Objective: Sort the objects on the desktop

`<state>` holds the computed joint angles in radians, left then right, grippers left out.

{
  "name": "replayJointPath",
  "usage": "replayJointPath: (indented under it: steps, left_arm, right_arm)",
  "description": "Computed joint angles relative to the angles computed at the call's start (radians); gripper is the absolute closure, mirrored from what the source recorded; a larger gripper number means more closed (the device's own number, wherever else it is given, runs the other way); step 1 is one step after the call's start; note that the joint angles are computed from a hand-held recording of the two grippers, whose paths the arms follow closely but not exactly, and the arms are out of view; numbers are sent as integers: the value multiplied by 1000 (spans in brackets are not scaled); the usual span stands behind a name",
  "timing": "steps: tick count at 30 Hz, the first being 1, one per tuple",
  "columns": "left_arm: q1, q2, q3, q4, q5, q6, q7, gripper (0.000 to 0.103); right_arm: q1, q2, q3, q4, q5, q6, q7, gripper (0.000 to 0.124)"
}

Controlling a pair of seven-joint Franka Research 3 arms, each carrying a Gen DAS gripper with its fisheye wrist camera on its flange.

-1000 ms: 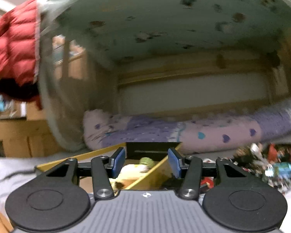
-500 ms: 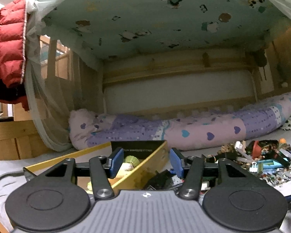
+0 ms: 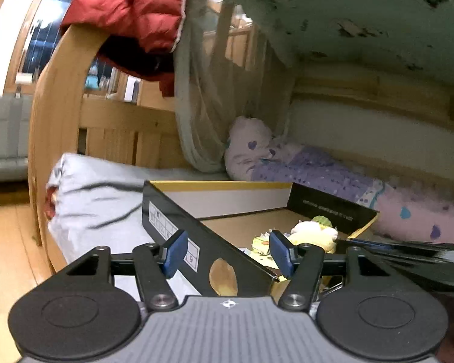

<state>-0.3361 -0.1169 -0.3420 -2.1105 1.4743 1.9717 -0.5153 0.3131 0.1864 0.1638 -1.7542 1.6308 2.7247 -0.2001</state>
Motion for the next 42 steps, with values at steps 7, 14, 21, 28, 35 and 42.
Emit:
replayJointPath:
  steps: [7, 14, 21, 28, 35, 42]
  left_arm:
    - [-6, 37, 7, 46, -11, -44, 86, 46]
    - [-1, 41, 19, 62, -37, -19, 100, 45]
    - [-16, 70, 18, 94, -23, -34, 141, 45]
    - [-31, 93, 28, 125, -18, -22, 171, 44]
    - [-53, 154, 35, 194, 16, 28, 255, 42]
    - [-123, 200, 33, 233, 106, 39, 168, 42]
  right_arm:
    - [9, 166, 33, 215, -332, -80, 316, 115]
    - [-26, 199, 93, 226, -366, -42, 403, 103]
    - [-90, 174, 86, 206, -312, -145, 467, 86]
    - [-143, 46, 27, 41, -274, -243, 448, 85]
    - [-168, -240, -123, -324, -227, -198, 221, 77]
    - [-187, -424, -238, -493, -198, -111, 133, 76]
